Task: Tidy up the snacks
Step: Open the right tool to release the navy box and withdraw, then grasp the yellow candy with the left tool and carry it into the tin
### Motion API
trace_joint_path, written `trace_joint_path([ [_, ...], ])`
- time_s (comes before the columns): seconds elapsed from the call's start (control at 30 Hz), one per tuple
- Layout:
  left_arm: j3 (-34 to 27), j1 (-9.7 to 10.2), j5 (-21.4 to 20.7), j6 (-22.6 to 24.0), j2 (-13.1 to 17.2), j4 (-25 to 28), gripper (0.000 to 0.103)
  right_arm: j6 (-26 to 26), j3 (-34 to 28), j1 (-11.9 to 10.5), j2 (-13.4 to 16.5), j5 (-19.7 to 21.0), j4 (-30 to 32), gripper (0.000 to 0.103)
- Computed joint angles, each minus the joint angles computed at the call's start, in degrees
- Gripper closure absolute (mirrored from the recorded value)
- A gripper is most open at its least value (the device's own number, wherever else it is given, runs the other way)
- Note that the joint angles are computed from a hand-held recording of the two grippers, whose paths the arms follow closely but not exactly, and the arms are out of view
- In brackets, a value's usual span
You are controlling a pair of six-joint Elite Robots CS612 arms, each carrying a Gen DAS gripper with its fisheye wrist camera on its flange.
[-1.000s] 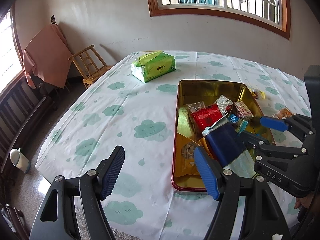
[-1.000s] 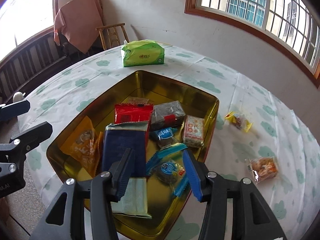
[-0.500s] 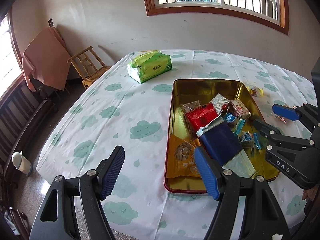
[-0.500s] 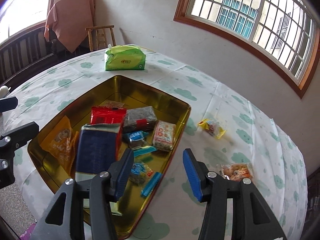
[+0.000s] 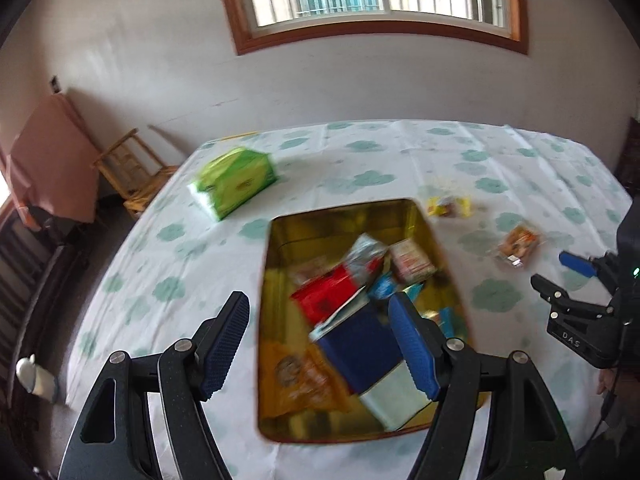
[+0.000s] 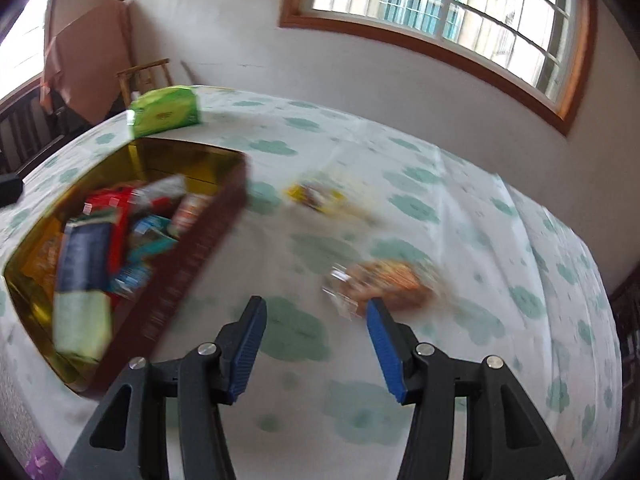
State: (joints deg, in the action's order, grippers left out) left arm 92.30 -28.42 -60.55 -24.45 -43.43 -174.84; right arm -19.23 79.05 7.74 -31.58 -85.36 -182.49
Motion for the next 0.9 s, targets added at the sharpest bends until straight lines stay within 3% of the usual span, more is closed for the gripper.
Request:
trace_joint_path([
  [0.13, -5.86, 1.36, -8.53, 2.72, 1.39, 3.27, 0.034, 4.24, 0.38, -3.24, 0.48, -2.97, 0.55, 0.049],
  [0.23, -12.54, 2.50, -16.49, 4.61, 3.83, 7.42, 0.027, 7.23, 0.65, -5.51, 0.73, -4.58, 0.72, 0.049],
  [0.33, -21.20, 2.69, -19.30, 8.65, 7.89, 13.81, 0.025, 9.62, 1.01, -7.28, 0.93, -4.91, 0.34, 0.049],
  [0.43, -31.20, 3.21, -23.29, 12.13, 12.91, 22.83, 0.024, 13.63, 1.29, -8.95, 0.70, -1.74, 1.26, 0.049],
  [0.5, -38.43, 3.33, -23.15, 12.60, 16.67, 30.05, 0.024, 14.91, 1.59, -9.50, 0.57, -0.30, 1.31, 0.049],
  [0.63, -48.82, 3.99, -24.20, 12.15, 22.36, 39.62, 0.025, 15.33, 1.18, -9.81, 0.76, 1.83, 2.09, 0.046],
  [0.9, -58.47, 4.29, -24.77, 12.17, 27.80, 49.44, 0.025, 15.94, 1.34, -10.16, 0.69, 3.91, 2.01, 0.043],
])
